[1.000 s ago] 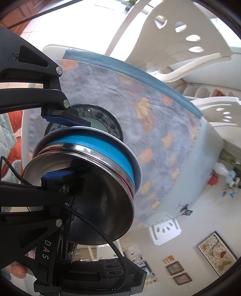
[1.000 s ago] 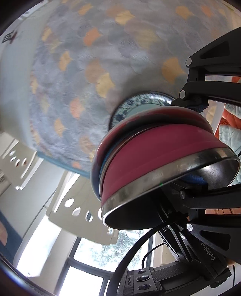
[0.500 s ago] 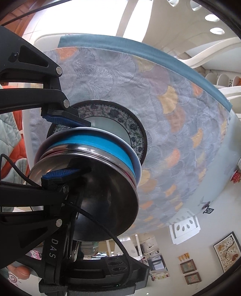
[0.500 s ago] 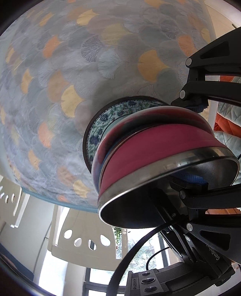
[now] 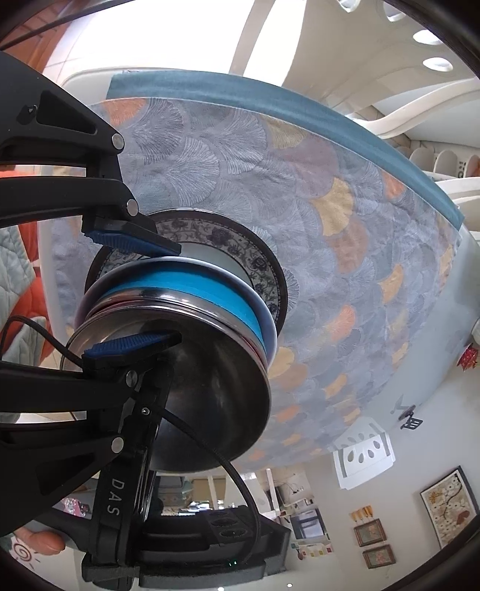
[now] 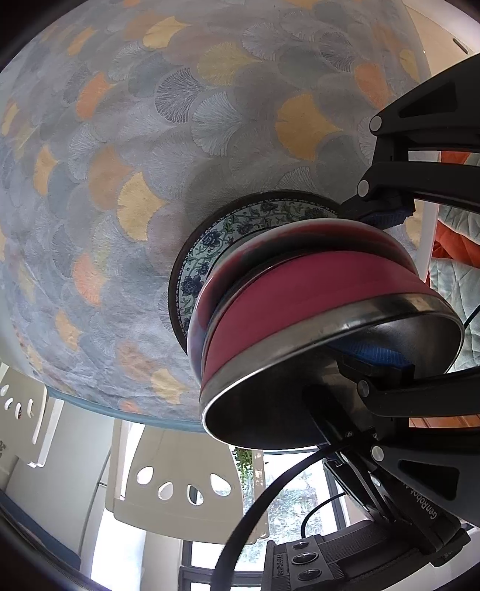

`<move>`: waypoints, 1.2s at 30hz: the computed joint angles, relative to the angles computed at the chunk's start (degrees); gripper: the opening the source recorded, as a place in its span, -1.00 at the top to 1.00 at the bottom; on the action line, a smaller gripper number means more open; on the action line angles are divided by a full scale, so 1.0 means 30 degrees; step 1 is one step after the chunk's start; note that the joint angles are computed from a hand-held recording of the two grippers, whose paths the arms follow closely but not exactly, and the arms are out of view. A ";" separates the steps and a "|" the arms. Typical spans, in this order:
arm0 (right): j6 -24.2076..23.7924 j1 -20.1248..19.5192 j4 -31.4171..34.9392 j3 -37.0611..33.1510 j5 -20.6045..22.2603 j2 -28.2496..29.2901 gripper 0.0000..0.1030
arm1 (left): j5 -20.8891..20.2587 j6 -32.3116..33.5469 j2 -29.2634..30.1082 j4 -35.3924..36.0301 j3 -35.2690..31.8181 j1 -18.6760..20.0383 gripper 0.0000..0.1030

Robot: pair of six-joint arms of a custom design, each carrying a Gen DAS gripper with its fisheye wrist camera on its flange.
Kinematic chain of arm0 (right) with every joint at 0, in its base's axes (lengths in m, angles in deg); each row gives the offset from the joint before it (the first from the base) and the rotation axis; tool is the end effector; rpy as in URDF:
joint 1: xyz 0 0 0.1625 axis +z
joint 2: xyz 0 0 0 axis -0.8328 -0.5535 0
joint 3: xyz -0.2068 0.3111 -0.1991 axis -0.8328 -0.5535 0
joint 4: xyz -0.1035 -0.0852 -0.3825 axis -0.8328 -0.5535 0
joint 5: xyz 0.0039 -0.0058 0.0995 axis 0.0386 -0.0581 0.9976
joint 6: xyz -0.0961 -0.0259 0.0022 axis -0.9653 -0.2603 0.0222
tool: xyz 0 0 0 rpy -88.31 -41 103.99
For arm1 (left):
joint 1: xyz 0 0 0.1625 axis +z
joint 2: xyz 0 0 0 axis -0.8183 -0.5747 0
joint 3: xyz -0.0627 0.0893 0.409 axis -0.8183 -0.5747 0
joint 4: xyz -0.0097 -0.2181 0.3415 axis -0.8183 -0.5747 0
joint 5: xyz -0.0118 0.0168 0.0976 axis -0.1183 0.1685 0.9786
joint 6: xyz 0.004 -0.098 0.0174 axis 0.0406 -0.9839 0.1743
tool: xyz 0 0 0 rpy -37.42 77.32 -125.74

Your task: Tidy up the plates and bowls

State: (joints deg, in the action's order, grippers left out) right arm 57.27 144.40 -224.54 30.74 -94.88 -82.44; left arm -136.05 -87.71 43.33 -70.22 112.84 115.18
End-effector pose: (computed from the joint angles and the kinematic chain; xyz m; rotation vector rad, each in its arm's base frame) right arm 0.0710 -0.6555 0.1867 -0.5751 -2.6863 0.3327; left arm -0.2346 -0.7202 0.0324 0.4704 2.8616 0.0792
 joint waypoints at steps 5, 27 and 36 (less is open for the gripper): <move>-0.0344 -0.0102 -0.1157 0.0681 0.0541 -0.0599 0.02 | 0.0053 0.0590 -0.0495 -0.1112 0.0578 -0.0060 0.30; -0.6625 0.5700 -1.5675 0.3092 -0.9054 -0.0465 -0.12 | 0.2715 0.5226 -0.2758 -0.8475 0.2815 -0.3290 0.07; -0.6869 0.5696 -1.6154 0.3422 -1.0636 -0.0312 -0.13 | 0.5896 0.6073 -0.3198 -1.2183 0.4781 -0.4261 -0.47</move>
